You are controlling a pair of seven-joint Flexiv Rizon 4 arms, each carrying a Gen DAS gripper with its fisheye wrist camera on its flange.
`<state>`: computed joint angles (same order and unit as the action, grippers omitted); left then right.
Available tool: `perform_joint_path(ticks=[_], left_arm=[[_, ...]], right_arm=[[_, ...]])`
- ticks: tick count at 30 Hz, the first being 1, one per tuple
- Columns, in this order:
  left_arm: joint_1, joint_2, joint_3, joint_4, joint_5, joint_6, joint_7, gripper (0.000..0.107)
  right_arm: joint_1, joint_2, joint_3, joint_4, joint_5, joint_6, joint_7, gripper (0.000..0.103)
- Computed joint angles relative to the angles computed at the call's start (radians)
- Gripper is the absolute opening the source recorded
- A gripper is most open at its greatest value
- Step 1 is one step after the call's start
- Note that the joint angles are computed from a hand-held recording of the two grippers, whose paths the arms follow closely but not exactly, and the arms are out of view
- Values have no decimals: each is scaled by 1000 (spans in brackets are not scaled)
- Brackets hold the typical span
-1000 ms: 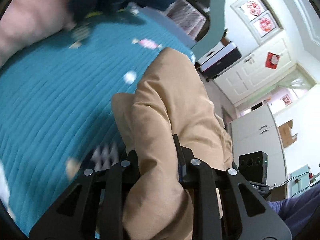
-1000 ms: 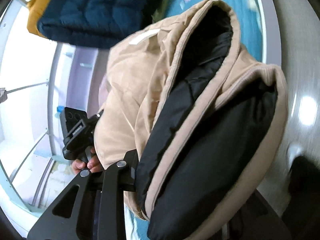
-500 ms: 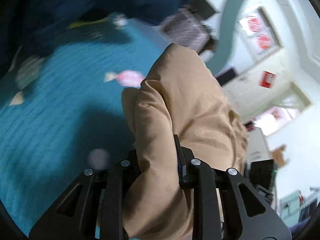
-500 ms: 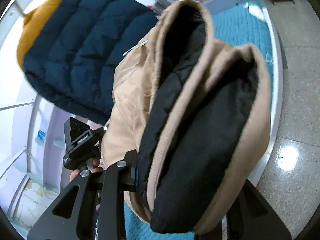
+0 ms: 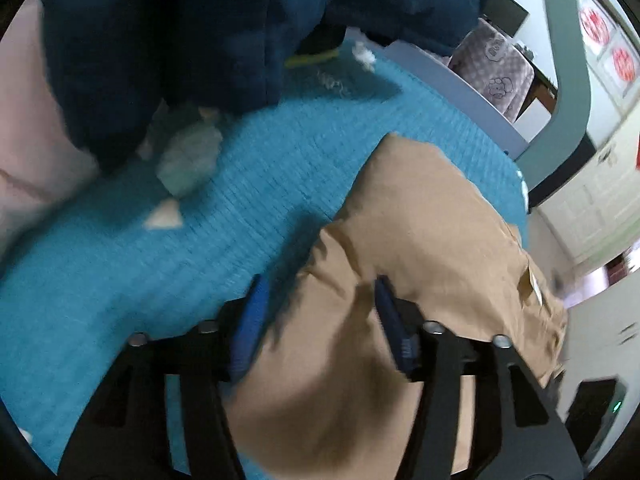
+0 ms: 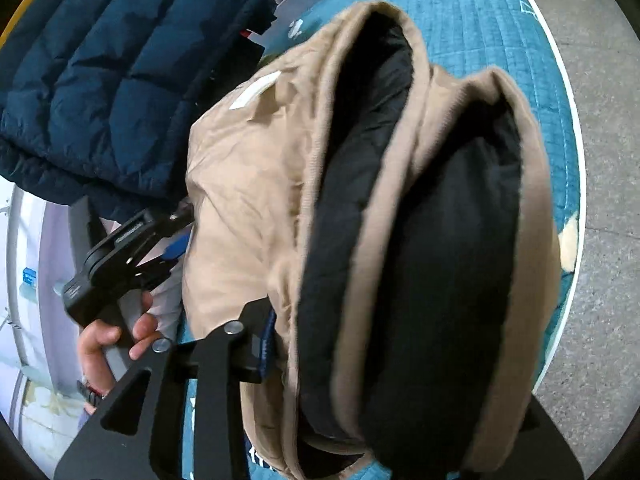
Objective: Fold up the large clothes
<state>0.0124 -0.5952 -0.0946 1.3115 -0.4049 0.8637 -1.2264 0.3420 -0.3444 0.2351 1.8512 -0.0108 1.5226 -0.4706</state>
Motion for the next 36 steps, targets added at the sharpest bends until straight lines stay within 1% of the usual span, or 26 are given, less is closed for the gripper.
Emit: perform_joint_path(ticks=[1,2,3,4,5,6,8,10,12,14,15,17,18,19,20,21,22,23,24,25,26,27,28,30,33,36], left_arm=[[-8,33,14,52,-12,68,32,76],[-6,50,10,72,13,122,28,88],[-20,85,36,114,30,176,28,89],[-19,93,30,124,42,206,25,89],[-20,124,40,161,50,232,15,89],[-32,155,64,196,71,254,-16,89],[-49,205,95,242,120,257,-60,90],[-38,258,76,307,107,268,-41,91],[-49,305,84,361,120,275,-67,91],[-51,363,70,447,83,302,-66,91],[-57,395,80,486,88,297,-84,91],[-75,436,100,536,115,302,-162,91],[-74,464,99,577,97,309,-164,91],[-75,491,101,612,90,319,-173,91],[-77,516,109,638,105,319,-195,91],[-78,538,115,661,119,323,-212,91],[-79,561,125,679,165,322,-273,91],[-78,582,128,696,183,311,-302,91],[-78,600,128,715,184,308,-308,91],[-76,617,129,731,208,309,-323,91],[-74,629,128,741,245,317,-345,91],[-72,640,127,754,270,324,-359,91],[-71,649,125,760,273,308,-361,91],[-69,663,125,771,263,274,-370,91],[-66,700,126,792,259,253,-410,91],[-67,749,128,813,249,254,-430,91]], right_arm=[[-21,2,15,2,8,-6,-20,46],[-23,16,15,28,14,12,-24,51],[-17,24,9,28,13,10,-21,60],[16,47,-30,48,-13,10,12,64],[69,77,-96,83,-67,6,63,72],[105,103,-141,108,-125,-14,107,75],[143,163,-196,159,-252,-58,192,75],[163,219,-235,186,-415,-135,281,75],[155,243,-235,174,-538,-186,296,75],[144,243,-229,146,-662,-214,289,75],[137,240,-219,129,-695,-228,266,75],[138,244,-215,84,-852,-326,285,74],[128,248,-208,78,-882,-322,303,75],[109,244,-202,76,-898,-276,319,75],[101,231,-200,63,-882,-241,300,74],[78,195,-166,26,-807,-235,215,65],[59,153,-146,-4,-747,-200,154,51],[52,105,-140,-37,-710,-184,119,19],[50,72,-133,-60,-668,-191,82,1],[37,31,-120,-77,-652,-203,96,0],[52,-2,-115,-99,-589,-280,62,0],[42,-37,-77,-127,-487,-318,-9,0],[46,-62,-72,-128,-450,-330,-38,0],[86,-64,-121,-115,-492,-345,-59,1],[86,-59,-115,-153,-448,-406,-126,0],[93,10,-131,-94,-468,-338,-124,5]])
